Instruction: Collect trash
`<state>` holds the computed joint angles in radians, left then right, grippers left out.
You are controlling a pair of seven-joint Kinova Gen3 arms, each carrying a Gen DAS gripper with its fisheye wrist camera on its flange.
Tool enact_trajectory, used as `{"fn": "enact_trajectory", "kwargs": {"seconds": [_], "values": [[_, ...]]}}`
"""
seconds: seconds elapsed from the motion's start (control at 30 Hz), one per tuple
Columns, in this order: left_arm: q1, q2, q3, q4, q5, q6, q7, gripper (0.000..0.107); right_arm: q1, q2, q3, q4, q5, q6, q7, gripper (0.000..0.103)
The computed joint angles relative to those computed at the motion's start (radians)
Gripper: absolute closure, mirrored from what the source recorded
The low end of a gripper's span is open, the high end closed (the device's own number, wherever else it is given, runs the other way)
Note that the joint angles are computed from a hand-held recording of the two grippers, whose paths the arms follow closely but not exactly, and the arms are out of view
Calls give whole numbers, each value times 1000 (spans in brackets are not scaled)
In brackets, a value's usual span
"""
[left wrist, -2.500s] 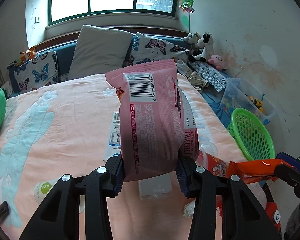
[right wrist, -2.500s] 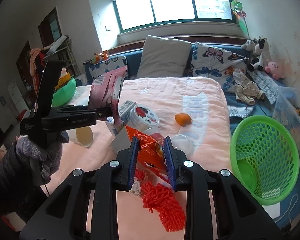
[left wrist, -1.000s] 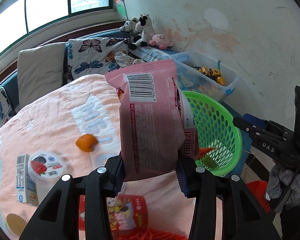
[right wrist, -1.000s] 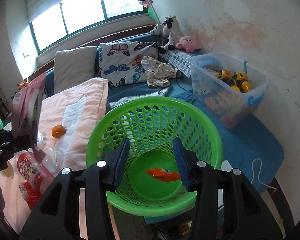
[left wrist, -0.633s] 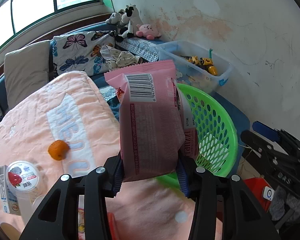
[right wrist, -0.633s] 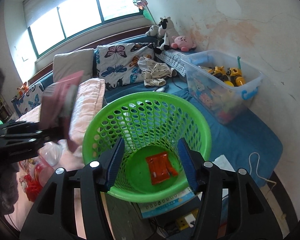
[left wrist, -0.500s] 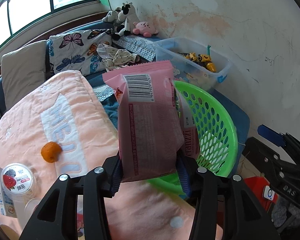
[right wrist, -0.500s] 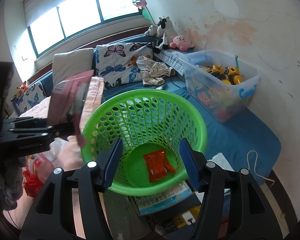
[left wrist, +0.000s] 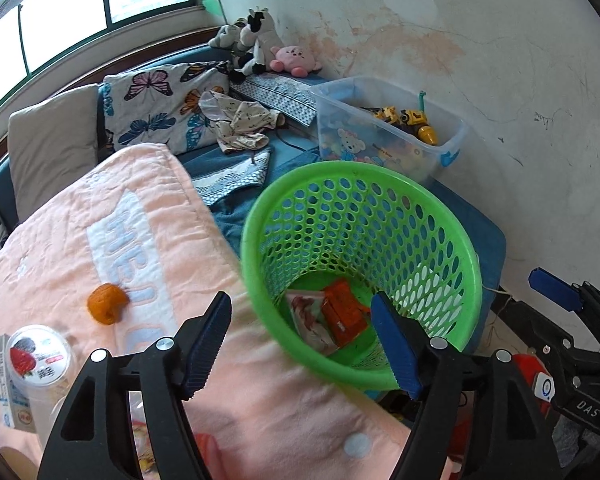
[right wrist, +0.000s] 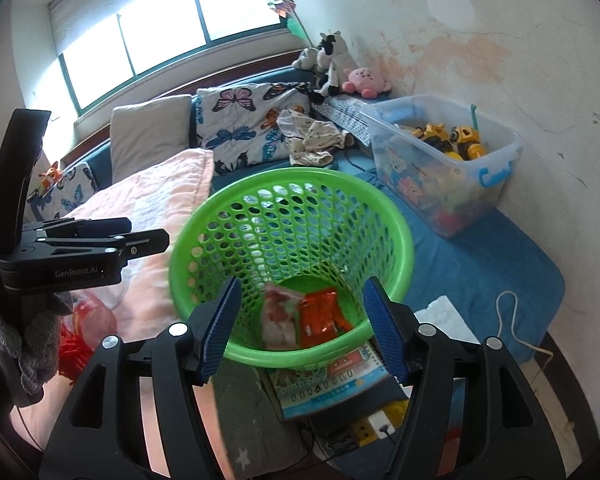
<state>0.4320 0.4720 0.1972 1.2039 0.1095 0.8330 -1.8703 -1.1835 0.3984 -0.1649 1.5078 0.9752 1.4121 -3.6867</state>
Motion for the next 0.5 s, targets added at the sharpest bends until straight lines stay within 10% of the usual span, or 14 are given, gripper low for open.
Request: {"fn": "enact_trajectory", "kwargs": {"seconds": [0.5], "values": [[-43,-74,-14,86,-16,-51,9,38,-46,57,31,-101,23,-10,86,31]]}}
